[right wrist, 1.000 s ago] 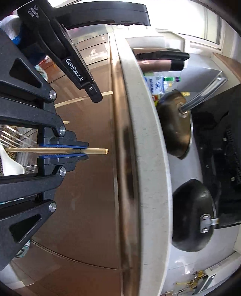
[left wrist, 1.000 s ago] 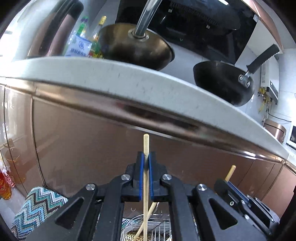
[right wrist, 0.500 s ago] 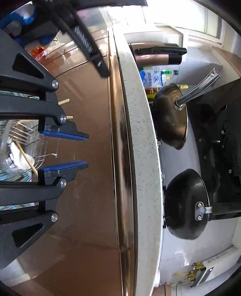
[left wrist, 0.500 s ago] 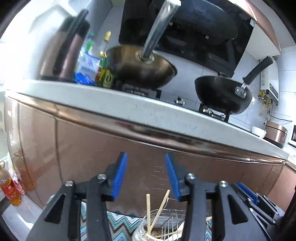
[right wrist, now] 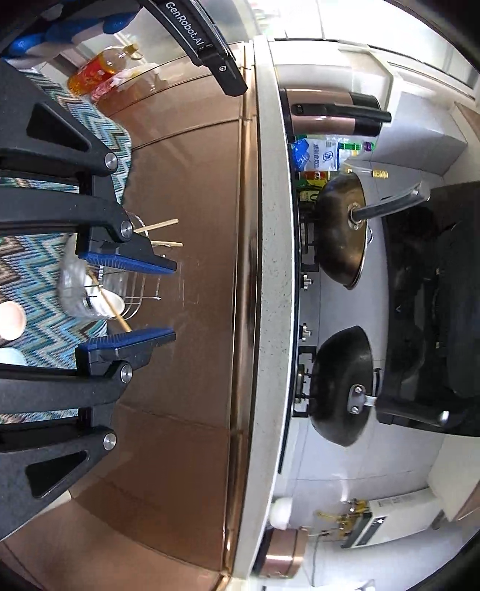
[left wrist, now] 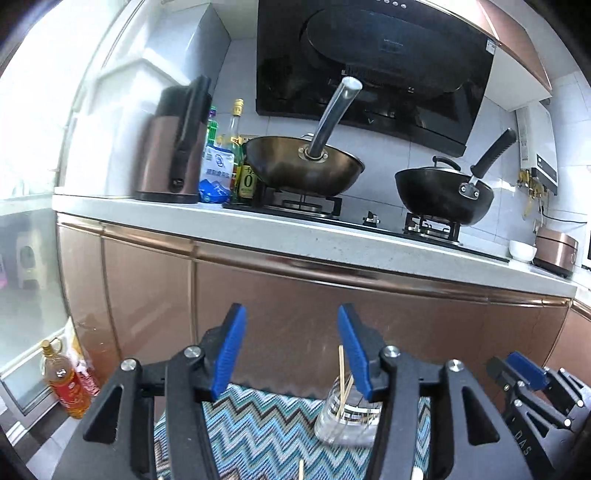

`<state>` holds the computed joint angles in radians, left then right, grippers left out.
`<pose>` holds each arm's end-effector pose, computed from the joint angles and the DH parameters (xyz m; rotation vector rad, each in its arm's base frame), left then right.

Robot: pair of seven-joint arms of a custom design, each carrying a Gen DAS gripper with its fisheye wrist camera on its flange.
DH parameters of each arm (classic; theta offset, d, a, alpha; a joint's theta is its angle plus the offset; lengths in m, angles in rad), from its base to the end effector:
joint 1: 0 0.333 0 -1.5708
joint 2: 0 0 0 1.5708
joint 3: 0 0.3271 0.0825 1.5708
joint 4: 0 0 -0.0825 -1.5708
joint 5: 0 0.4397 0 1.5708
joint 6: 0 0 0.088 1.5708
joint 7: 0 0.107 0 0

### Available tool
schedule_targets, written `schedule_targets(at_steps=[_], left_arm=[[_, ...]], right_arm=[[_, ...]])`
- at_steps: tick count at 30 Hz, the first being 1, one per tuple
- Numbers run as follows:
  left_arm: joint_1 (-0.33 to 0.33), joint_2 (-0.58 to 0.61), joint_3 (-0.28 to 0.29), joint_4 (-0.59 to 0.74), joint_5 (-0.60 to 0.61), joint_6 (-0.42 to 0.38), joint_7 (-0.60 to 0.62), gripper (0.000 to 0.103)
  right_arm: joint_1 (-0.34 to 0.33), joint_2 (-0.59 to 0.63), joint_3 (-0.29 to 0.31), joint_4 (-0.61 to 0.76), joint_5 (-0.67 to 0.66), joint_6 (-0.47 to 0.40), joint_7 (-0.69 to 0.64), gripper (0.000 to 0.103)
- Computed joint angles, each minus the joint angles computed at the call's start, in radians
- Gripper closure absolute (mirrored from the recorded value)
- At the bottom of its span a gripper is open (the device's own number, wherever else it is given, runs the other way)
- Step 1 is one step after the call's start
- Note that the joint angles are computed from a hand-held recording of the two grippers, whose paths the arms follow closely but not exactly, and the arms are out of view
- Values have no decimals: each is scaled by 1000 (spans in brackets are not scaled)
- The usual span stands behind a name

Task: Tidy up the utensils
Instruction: 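Pull both open tools back from the holder over the cloth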

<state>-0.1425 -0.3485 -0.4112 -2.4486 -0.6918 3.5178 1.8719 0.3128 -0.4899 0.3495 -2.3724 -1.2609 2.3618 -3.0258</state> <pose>0.4532 -0.2121 0.5595 -1.3613 1.5022 -1.3613 0.3914 0.3093 0.5447 -1.3104 1.6536 -1.2085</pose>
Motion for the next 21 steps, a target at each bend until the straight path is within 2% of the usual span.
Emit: schedule_targets(at_steps=[4, 8, 17, 21], left_arm=[[36, -101, -38, -72, -32, -46, 5, 53], [57, -194, -61, -145, -15, -72, -40, 53], [51, -392, -45, -284, 60, -159, -146, 53], [80, -479, -68, -333, 91, -204, -195, 53]], right_arm=[[30, -59, 32, -30, 35, -53, -17, 73], [52, -106, 58, -53, 68, -94, -39, 73], [96, -161, 133, -69, 146, -252, -64, 73], [129, -191, 149, -84, 156, -290, -60, 73]])
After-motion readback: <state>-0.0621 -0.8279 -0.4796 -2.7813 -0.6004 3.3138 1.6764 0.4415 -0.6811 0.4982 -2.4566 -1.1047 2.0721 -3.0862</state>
